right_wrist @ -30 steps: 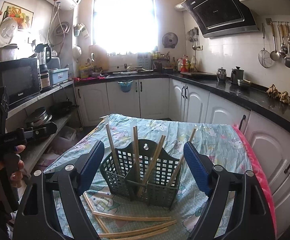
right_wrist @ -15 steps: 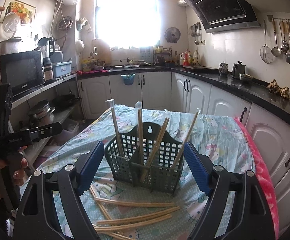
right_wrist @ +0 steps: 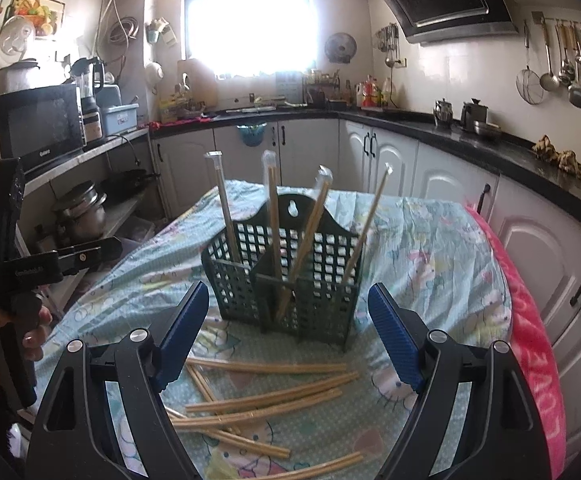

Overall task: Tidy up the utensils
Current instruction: 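Pull both grippers back from the caddy above the table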

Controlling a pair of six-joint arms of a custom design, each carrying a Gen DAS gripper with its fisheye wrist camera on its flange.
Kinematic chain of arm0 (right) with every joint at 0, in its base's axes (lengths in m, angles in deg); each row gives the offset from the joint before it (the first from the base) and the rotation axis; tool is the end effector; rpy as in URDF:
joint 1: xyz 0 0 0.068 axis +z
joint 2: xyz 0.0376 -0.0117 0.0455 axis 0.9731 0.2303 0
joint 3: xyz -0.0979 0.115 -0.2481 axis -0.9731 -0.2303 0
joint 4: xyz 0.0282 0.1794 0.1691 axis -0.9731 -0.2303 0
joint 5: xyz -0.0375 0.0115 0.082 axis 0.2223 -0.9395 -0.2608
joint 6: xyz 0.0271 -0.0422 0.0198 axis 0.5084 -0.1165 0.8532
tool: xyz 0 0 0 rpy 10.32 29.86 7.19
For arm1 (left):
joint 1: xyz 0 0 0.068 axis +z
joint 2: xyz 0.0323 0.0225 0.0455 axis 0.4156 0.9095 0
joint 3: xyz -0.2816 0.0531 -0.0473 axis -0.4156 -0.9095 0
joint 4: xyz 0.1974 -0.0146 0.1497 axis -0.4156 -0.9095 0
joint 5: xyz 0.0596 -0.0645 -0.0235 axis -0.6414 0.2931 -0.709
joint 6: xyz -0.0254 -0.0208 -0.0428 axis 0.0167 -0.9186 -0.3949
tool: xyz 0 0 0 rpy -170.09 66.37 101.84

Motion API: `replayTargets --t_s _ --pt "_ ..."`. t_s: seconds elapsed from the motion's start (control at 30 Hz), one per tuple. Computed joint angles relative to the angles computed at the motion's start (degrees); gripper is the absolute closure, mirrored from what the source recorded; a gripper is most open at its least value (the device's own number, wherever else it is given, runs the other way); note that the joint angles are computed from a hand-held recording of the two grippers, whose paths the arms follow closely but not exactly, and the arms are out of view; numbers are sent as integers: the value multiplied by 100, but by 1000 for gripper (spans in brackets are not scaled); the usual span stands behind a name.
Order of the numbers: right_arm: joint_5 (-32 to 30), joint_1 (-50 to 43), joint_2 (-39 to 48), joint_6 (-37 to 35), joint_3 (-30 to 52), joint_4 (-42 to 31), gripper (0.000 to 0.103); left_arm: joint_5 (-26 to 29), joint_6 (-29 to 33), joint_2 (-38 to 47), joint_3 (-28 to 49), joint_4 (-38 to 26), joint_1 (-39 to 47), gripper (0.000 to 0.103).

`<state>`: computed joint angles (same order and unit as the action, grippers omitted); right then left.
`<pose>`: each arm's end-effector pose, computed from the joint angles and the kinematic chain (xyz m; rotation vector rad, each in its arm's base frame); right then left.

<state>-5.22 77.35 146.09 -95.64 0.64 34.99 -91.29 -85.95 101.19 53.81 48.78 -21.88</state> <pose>0.3117 0.0231 0.2901 -0.6586 2.0060 0.4488 0.2480 -0.2309 0.2895 -0.3767 2.1435 -0.2415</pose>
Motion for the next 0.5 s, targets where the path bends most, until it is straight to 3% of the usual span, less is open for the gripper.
replayTargets --t_s 0.5 --pt "130 -245 152 -255 -393 17 24 223 -233 395 -26 -9 -153 11"
